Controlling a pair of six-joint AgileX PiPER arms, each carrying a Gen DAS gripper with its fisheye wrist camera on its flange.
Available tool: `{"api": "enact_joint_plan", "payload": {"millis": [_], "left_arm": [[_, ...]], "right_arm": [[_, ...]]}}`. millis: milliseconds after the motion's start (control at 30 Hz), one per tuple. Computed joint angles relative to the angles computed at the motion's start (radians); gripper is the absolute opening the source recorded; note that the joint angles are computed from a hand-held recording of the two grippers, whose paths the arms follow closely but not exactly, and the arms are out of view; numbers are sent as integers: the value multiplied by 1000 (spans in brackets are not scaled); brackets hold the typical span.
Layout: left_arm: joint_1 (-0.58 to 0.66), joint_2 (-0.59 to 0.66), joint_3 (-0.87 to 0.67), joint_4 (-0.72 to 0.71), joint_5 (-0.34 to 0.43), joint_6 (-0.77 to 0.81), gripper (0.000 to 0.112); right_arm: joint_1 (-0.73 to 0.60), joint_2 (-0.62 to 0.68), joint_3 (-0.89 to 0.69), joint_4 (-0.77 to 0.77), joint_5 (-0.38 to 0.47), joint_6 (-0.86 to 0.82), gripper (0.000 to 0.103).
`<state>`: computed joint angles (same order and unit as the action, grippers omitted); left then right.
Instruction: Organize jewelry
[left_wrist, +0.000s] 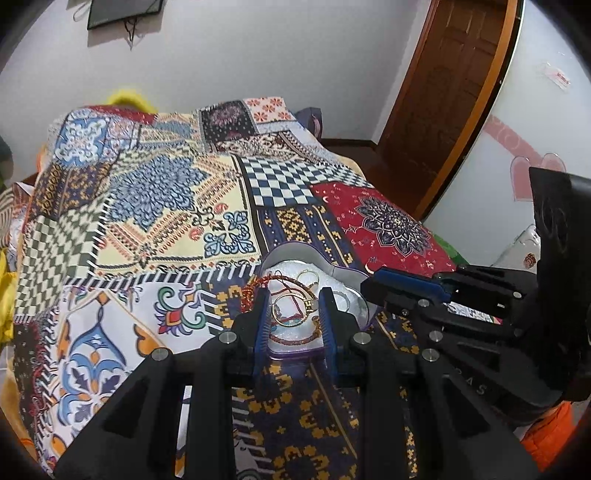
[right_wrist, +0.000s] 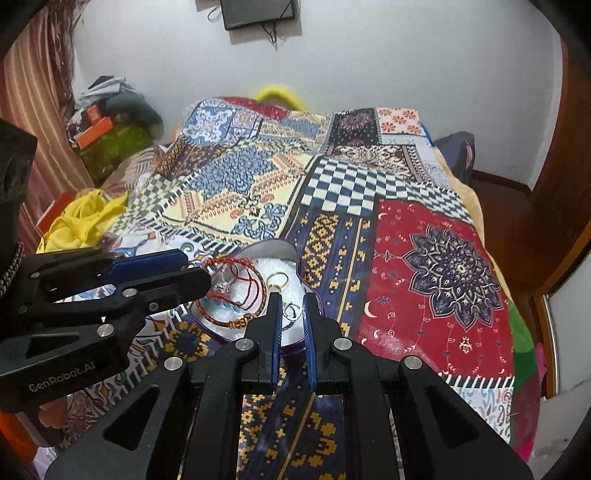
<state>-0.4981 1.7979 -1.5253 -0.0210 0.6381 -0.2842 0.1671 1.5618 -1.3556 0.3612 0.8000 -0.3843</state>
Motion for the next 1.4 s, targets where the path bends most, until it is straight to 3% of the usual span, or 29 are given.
{"api": "enact_joint_plan", "payload": {"millis": [467, 667, 933, 1133, 1267, 1400], "left_arm": [[22, 36, -27, -93, 17, 70, 25], [1, -4, -15, -19, 19, 20, 25], [-44, -138, 21, 130, 29, -115, 26], [-156, -278, 40, 441, 69, -365, 26], [-310, -379, 62, 754, 155, -595, 27], [-471, -452, 74, 1004, 280, -769, 39]], "right_arm": [[-13, 31, -23, 25, 36, -34, 10], [-15, 14, -36, 17, 54, -16, 21], [-35, -93, -46, 26, 74, -1, 22], [-54, -250, -54, 49, 70, 17, 22], [-54, -368, -54, 52, 46, 33, 22], [-43, -484, -51, 38, 14, 62, 22]]}}
